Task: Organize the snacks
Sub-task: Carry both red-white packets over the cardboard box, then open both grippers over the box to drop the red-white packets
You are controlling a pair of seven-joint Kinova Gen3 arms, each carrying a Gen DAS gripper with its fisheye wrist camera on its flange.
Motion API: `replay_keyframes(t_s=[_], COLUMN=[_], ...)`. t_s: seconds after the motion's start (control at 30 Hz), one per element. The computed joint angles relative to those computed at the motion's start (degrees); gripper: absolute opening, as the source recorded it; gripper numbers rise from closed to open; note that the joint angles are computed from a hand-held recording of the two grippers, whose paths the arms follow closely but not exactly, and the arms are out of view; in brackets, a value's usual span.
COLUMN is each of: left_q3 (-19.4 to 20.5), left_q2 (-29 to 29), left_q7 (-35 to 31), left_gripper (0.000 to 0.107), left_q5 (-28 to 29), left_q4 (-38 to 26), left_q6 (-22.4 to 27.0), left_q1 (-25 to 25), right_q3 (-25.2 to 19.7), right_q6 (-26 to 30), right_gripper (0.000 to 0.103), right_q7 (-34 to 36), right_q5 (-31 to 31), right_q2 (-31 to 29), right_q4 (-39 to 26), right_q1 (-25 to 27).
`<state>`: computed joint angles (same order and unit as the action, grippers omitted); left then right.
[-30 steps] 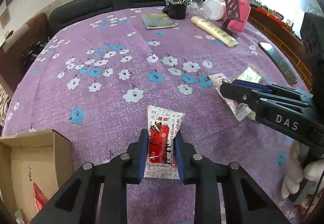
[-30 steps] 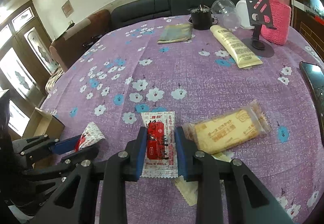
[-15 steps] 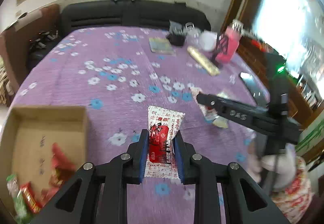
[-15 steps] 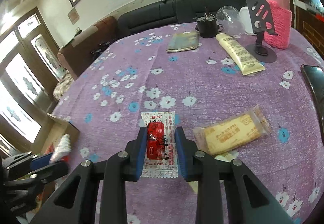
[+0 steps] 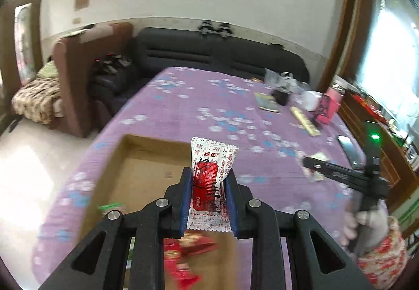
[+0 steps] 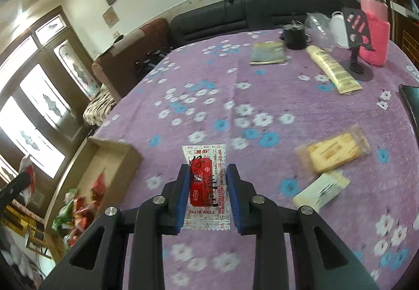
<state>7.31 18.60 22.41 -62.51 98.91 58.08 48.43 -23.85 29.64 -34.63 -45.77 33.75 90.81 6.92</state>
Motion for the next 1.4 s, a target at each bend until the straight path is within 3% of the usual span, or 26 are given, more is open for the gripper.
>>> replay_keyframes(t_s=[0.27,0.43,0.57,0.83,1.13,1.2,1.23,1.4], left_q3=[1.6,1.6,0.5,-3.0,-6.9,-7.7,-8.1,-7.3], left_q2=[-5.0,-6.6,-6.4,-4.0,-3.4,-3.9,-4.2,-5.6], left_q7=[1.9,3.8,3.0,-1.7,-1.9,0.2,1.6,6.8], left_gripper=[0.025,0.025,0.025,0.025,0.026,0.032,0.041,0.053], left_q5=[0.7,-0.1,1.0,6.0,7.6,6.4,5.3,2.0], left_q4=[7.9,12.1,13.9,14.4,16.3,16.9,17.5,18.9], left_q6=[0.6,-6.8,-14.0,-22.0,-26.9,-27.1,-27.4,-27.3], left_q1=[-3.1,-7.6,-11.9,-15.7,-15.3,-14.5,-14.3,-13.9], right_q3=[0.6,3.0,5.3,8.7,9.3,9.0,8.7,6.8], right_q6=[2.1,7.8,7.7,7.7,6.9,7.0,6.8,4.4], right_gripper=[0.027,0.028,0.028,0.027,0.028,0.030,0.030,0.033], right_q7=[-1.4,-7.3,-12.6,-25.4,-33.3,-34.4,-34.7,-33.9], right_q5=[1.2,4.0,9.0,21.6,29.6,30.1,30.2,29.9], right_q2=[-5.6,-4.7,-3.5,1.6,4.2,4.6,4.5,2.7], right_q4=[1.6,-2.5,-4.6,-10.0,-12.3,-12.7,-12.5,-9.9], right_q1=[-6.1,-13.4,-20.7,-31.6,-35.6,-35.5,-35.4,-33.4])
